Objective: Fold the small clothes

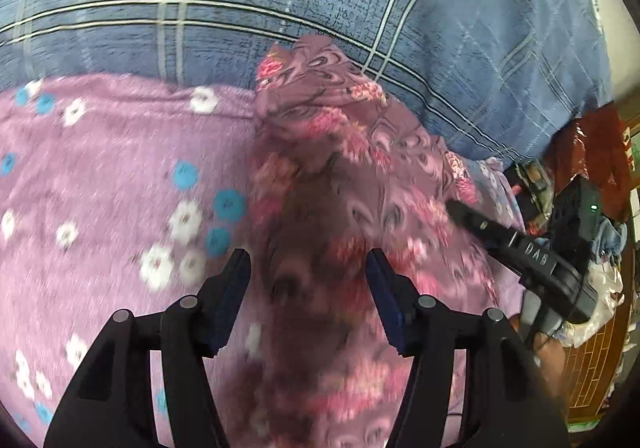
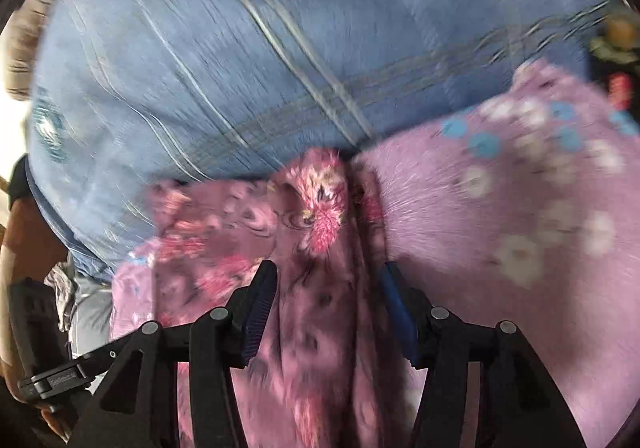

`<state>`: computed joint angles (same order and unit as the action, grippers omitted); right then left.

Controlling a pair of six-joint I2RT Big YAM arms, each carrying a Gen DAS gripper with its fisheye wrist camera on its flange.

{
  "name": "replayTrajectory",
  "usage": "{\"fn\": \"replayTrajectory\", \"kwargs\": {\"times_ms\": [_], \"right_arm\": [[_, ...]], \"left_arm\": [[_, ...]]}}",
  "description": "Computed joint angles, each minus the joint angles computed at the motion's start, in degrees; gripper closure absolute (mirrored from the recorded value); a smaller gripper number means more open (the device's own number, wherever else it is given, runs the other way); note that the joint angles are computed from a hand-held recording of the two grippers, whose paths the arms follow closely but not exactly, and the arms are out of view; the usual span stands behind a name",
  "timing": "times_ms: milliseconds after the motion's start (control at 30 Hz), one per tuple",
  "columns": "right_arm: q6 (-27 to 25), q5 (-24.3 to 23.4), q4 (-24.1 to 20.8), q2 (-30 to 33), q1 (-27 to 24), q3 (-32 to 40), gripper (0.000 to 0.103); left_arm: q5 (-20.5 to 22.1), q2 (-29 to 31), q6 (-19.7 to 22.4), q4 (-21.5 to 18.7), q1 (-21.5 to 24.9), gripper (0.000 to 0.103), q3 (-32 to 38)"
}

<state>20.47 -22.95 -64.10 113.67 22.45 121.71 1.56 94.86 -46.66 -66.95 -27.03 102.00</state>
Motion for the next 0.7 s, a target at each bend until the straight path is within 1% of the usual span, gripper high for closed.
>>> {"fn": "replayTrajectory", "kwargs": {"times_ms": [33,67,100,133,167,200,233,267,300,333,400,433,533,633,700], "right_arm": [[-2.6,-0.4,-1.5,1.3,0.4,2.3,0.082],[-4.7,1.0,-0.5,1.1,0.9,2.5,0.089],[-6.1,0.8,1.9,0.3,1.0,1.7,0.091],[-6.1,0.8,4.6,-0.6,0.9,0.4,0.093],[-5.7,2.1,5.0,-0.6,0.8,0.5,0.094],[-5.6,3.8,3.5,0.4,0.7,1.8,0.094],[-6.0,6.2,-0.8,2.8,0.6,5.0,0.094],[-6.1,7.4,-3.0,4.0,0.6,6.3,0.094],[-6.0,6.8,-2.3,3.6,0.4,5.2,0.094],[-5.2,5.8,1.0,1.6,0.1,2.0,0.094],[-3.5,4.8,4.0,-1.0,-0.4,-1.8,0.092],[-2.6,3.4,4.8,-2.3,-0.7,-3.4,0.089],[-3.2,3.3,5.7,-5.2,-0.9,-6.7,0.088],[-3.5,2.0,6.1,-7.5,-1.3,-9.5,0.087],[-2.8,-0.9,5.7,-9.0,-1.3,-11.4,0.077]], "left_arm": [[-0.1,-0.7,0.4,0.8,0.5,0.045,-1.2],[-0.9,0.2,0.2,1.4,0.5,0.049,-1.1],[-2.0,1.1,-0.1,1.3,0.5,0.052,-0.7],[-2.4,1.6,-0.2,1.2,0.6,0.054,-0.8],[-2.4,2.3,-0.6,1.2,0.7,0.054,-0.9],[-2.8,2.4,-1.4,1.8,0.5,0.054,-1.3],[-3.8,2.1,-1.7,2.3,0.2,0.054,-1.6],[-6.1,1.8,-1.1,1.9,-0.7,0.055,-1.4],[-7.7,1.7,-0.6,1.2,-1.2,0.055,-1.1],[-9.9,1.5,-0.1,0.0,-2.1,0.055,-0.6],[-11.8,1.4,0.2,-1.2,-3.1,0.055,-0.1],[-12.3,0.8,0.2,-1.1,-3.5,0.055,-0.5],[-13.5,-0.4,-0.1,-1.2,-4.5,0.055,-1.4],[-13.3,-1.9,-0.6,-1.7,-4.9,0.055,-2.4],[-13.4,-1.8,-0.4,-2.3,-4.7,0.055,-1.6]]}}
